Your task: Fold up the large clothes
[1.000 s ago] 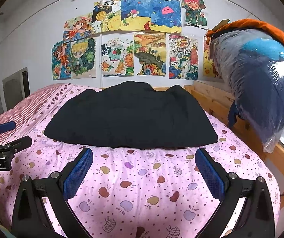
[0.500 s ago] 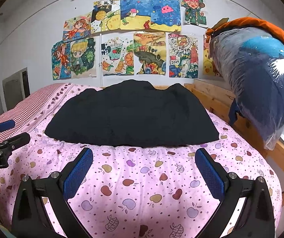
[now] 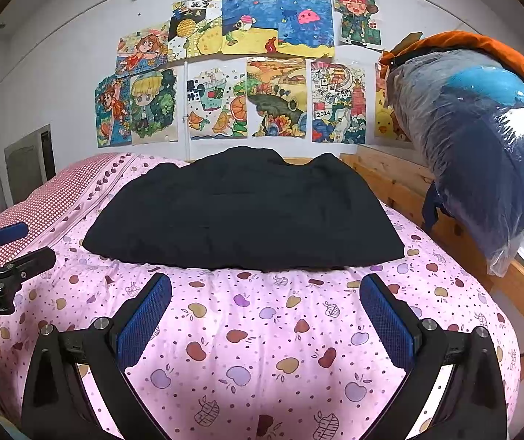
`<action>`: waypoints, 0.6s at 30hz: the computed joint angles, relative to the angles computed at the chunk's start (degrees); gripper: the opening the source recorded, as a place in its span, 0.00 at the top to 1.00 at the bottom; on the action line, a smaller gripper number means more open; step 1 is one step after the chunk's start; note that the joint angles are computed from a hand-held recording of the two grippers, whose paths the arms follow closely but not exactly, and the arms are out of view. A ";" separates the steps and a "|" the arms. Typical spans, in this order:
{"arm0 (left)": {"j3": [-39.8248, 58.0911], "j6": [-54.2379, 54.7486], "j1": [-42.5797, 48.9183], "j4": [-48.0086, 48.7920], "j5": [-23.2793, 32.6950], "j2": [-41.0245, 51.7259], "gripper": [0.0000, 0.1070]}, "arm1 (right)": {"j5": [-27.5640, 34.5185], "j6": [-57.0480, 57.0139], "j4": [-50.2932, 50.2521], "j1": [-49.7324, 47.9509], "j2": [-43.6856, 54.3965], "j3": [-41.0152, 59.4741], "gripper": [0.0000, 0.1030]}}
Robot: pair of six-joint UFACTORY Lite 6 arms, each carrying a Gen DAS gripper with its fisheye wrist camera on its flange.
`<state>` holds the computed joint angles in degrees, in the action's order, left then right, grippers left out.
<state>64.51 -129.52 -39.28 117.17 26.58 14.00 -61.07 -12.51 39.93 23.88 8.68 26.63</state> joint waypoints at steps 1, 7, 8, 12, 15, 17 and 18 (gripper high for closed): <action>-0.09 -0.21 0.01 0.21 0.00 -0.06 0.04 | -0.05 0.06 -0.04 0.02 0.07 0.00 0.02; -0.21 -0.17 -0.04 0.19 0.23 -0.15 0.04 | 0.00 0.08 0.19 0.20 0.08 0.07 0.02; -0.32 -0.52 0.09 0.56 0.04 -0.26 0.04 | 0.03 0.02 0.18 0.14 -0.01 0.04 0.02; -0.32 -0.49 0.07 0.51 0.08 -0.23 0.04 | -0.17 -0.02 0.38 0.33 0.18 0.08 0.02; -0.39 -0.54 0.12 0.61 0.04 -0.30 0.04 | -0.08 0.13 0.22 0.23 0.19 0.12 0.02; -0.39 -0.55 0.11 0.62 0.01 -0.30 0.04 | 0.00 0.06 0.17 0.16 0.03 0.05 0.02; -0.38 -0.54 0.08 0.59 0.07 -0.27 0.04 | -0.03 0.05 0.20 0.19 0.08 0.07 0.02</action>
<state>64.13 -130.06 -39.20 117.76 26.65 13.72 -61.09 -12.46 40.13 24.07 8.76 26.70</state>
